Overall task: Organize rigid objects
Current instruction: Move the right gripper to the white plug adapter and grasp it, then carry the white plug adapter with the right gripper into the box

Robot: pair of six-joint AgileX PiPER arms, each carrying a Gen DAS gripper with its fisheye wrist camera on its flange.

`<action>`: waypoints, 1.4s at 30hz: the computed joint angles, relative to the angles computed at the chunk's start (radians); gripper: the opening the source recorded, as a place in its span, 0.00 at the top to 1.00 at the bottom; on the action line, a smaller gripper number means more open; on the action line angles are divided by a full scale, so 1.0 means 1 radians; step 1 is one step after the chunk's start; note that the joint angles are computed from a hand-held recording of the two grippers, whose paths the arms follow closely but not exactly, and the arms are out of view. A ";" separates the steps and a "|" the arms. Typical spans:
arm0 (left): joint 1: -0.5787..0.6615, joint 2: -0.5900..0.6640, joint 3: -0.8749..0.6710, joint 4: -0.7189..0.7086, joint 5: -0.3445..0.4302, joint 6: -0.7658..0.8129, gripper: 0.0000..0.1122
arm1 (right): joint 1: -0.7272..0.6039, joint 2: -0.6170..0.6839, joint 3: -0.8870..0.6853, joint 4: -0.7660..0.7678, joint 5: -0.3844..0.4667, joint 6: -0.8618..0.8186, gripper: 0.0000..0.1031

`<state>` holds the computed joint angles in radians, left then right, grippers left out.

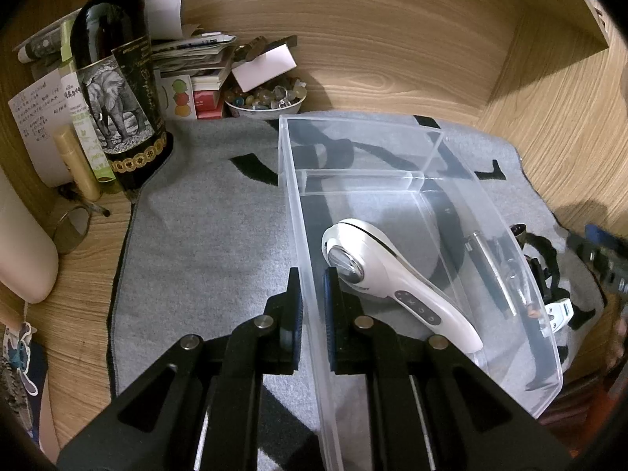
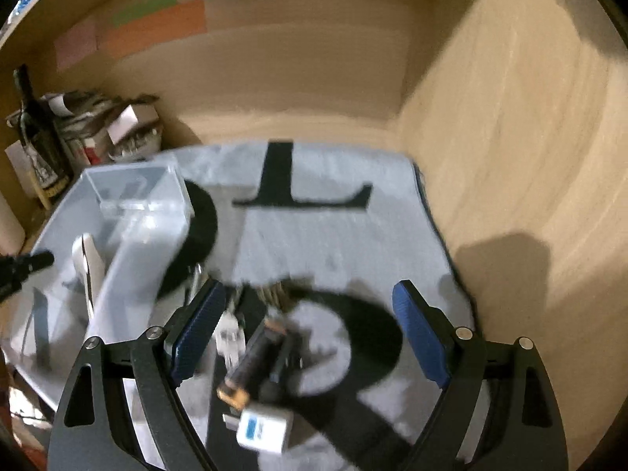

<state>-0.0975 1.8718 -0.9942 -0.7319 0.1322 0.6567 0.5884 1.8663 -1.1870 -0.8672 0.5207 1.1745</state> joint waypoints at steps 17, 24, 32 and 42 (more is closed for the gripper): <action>-0.012 0.002 -0.005 0.124 -0.007 -0.126 0.91 | 0.032 -0.044 0.202 0.194 -0.144 -0.034 0.72; -0.008 0.005 -0.010 0.095 -0.004 -0.097 0.91 | 0.051 -0.058 0.210 0.090 -0.135 0.072 0.74; -0.007 0.005 -0.009 0.061 -0.004 -0.062 0.91 | 0.065 -0.069 0.153 -0.022 -0.091 0.138 0.74; 0.001 0.004 -0.007 -0.038 0.003 0.042 0.91 | 0.075 -0.023 0.010 -0.119 -0.083 0.130 0.74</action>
